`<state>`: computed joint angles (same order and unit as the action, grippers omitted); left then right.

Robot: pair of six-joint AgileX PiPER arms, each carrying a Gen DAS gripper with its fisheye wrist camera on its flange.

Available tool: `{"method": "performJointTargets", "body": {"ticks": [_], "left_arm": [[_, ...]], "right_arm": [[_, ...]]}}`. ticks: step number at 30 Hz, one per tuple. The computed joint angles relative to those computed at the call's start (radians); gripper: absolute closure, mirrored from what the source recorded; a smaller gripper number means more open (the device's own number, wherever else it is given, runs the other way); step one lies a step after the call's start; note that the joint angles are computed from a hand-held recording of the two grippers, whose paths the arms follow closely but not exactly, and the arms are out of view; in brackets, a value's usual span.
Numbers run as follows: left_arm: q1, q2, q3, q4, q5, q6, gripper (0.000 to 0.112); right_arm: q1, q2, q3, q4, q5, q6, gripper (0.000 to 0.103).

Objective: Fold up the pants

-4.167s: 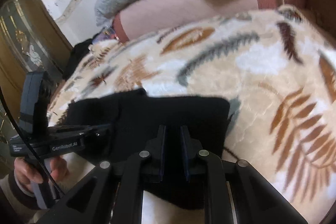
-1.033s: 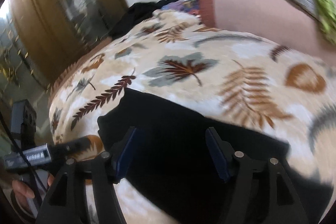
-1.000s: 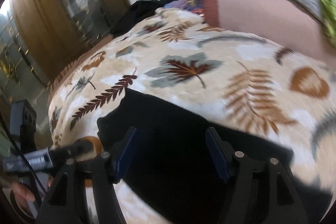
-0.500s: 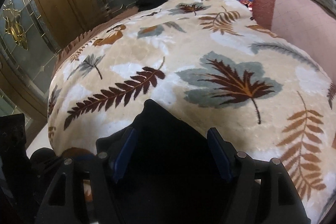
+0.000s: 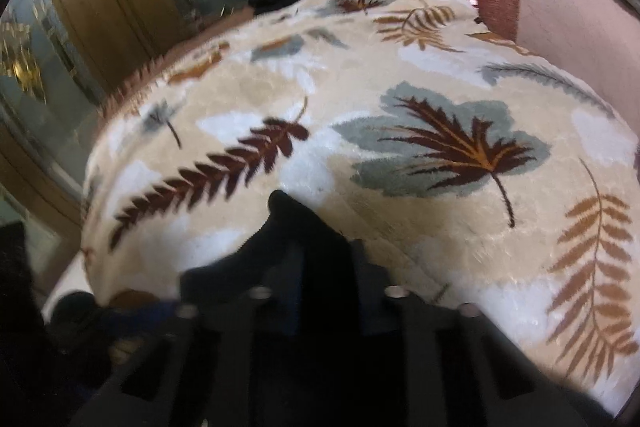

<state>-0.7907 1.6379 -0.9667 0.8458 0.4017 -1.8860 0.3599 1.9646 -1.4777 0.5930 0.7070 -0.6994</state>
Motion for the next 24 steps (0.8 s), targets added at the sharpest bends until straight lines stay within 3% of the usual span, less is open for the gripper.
{"method": "performJointTargets", "body": {"ticks": [3,5,8,13,19,22,24], "left_arm": [[-0.013,-0.054,0.027,0.083,-0.028,-0.085,0.094],[-0.072,-0.087,-0.008,0.156,0.043,-0.101,0.094],[-0.162,-0.087,-0.122,0.164,0.133,-0.003,0.094],[-0.272,0.013,-0.361,0.116,0.186,0.225,0.094],[-0.323,0.27,-0.71,-0.175,0.176,0.641,0.094],[-0.327,0.458,-0.922,-0.386,0.202,0.86,0.094],[-0.332,0.591,-1.094,-0.498,0.276,1.0,0.094]], "right_arm": [[-0.059,-0.092,0.061,0.125,0.035,-0.093,0.091],[-0.097,-0.178,0.119,0.181,0.038,-0.152,0.091],[-0.198,-0.303,0.184,0.29,0.086,-0.234,0.091],[-0.466,-0.447,0.254,0.438,0.255,-0.353,0.091],[-0.837,-0.499,0.362,0.49,0.389,-0.483,0.091],[-0.977,-0.461,0.41,0.481,0.397,-0.523,0.09],[-1.033,-0.419,0.434,0.444,0.336,-0.515,0.086]]}}
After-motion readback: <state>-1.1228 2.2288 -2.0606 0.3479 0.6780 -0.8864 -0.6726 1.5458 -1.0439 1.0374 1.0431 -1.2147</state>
